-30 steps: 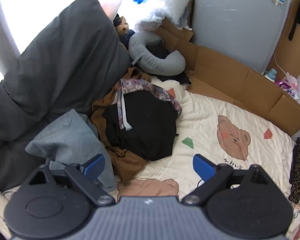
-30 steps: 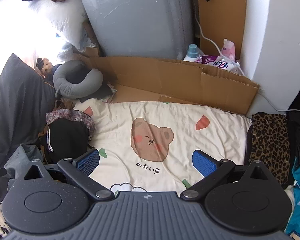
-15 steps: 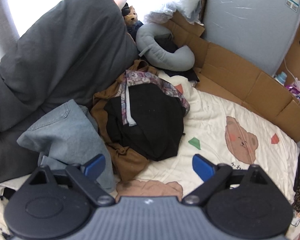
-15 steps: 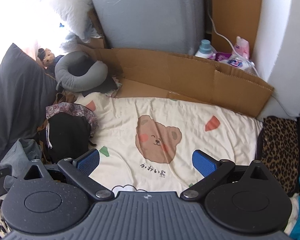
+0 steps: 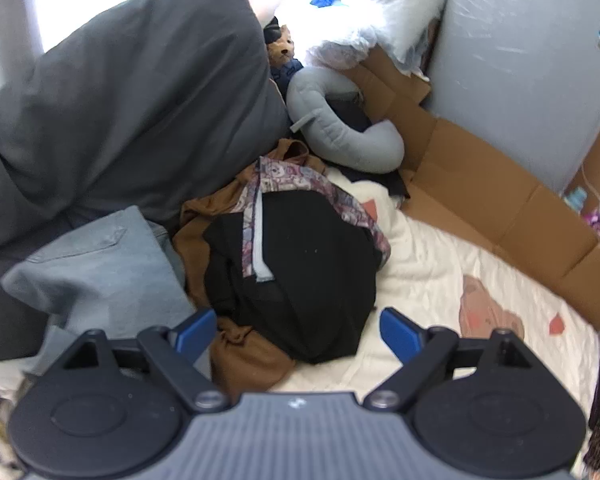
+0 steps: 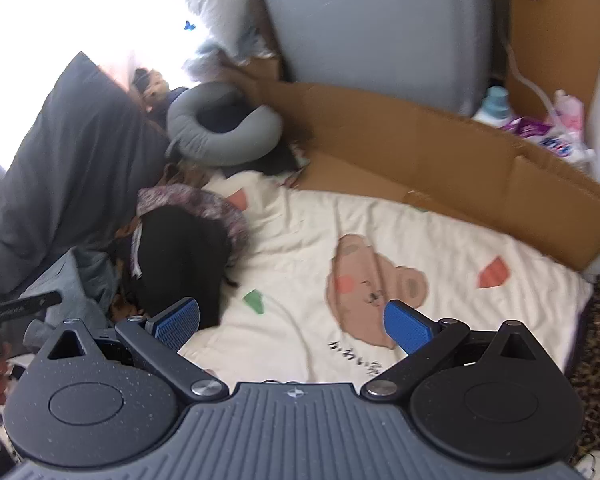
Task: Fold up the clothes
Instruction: 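Move both tools toward the black jacket on the clothes pile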
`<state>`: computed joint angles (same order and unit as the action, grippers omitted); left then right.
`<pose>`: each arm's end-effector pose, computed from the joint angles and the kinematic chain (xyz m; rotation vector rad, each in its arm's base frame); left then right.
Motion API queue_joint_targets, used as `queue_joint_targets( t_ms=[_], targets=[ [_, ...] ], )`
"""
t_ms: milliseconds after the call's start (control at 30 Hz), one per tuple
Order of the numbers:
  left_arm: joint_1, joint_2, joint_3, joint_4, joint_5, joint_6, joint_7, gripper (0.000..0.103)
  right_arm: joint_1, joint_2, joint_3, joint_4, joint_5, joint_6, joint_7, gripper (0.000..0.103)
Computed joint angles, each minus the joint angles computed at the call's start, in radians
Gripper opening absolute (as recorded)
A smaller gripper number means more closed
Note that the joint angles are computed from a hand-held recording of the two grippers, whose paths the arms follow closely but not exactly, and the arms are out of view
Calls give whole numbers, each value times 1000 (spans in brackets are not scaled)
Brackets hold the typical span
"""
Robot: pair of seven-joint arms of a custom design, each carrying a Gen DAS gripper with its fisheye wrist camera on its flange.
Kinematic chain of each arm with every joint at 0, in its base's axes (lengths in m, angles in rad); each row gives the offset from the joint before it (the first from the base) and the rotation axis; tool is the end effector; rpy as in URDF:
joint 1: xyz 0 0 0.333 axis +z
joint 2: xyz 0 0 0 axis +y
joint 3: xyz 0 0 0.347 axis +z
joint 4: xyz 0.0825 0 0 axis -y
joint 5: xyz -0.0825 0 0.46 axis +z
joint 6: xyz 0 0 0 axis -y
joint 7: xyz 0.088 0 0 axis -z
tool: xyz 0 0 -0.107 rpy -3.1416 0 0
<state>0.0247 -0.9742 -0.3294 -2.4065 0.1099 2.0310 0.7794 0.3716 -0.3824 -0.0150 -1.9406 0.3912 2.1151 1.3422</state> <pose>0.3263 -0.1462 0.6826 -2.2149 1.2759 -0.5689 0.4979 0.2024 0.7332 -2.1108 1.2859 -0.0916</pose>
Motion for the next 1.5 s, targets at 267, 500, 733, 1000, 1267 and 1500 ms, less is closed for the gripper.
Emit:
queue_joint_targets(
  t_ms=[267,500,733,1000,1267,1500],
  targets=[
    [20,-1,3,-89,3,88,-55,84,13,27,2,-34,25,35,-65,101],
    [27,12,1,-148,12,188,-69,82,16,44,13,-71,23,97,-104,101],
    [48,78,-13,-178,15,300,-106,80,27,78,19,-99,48,148,-156,101],
    [76,146,-36,-199,52,414,-161,79,45,88,11,-171,127,214,-210,101],
    [80,204,-39,-230,77,501,-180,79,89,84,-1,-279,272,365,-354,101],
    [81,241,-39,-241,103,525,-146,79,131,61,-26,-362,386,381,-570,101]
  ],
)
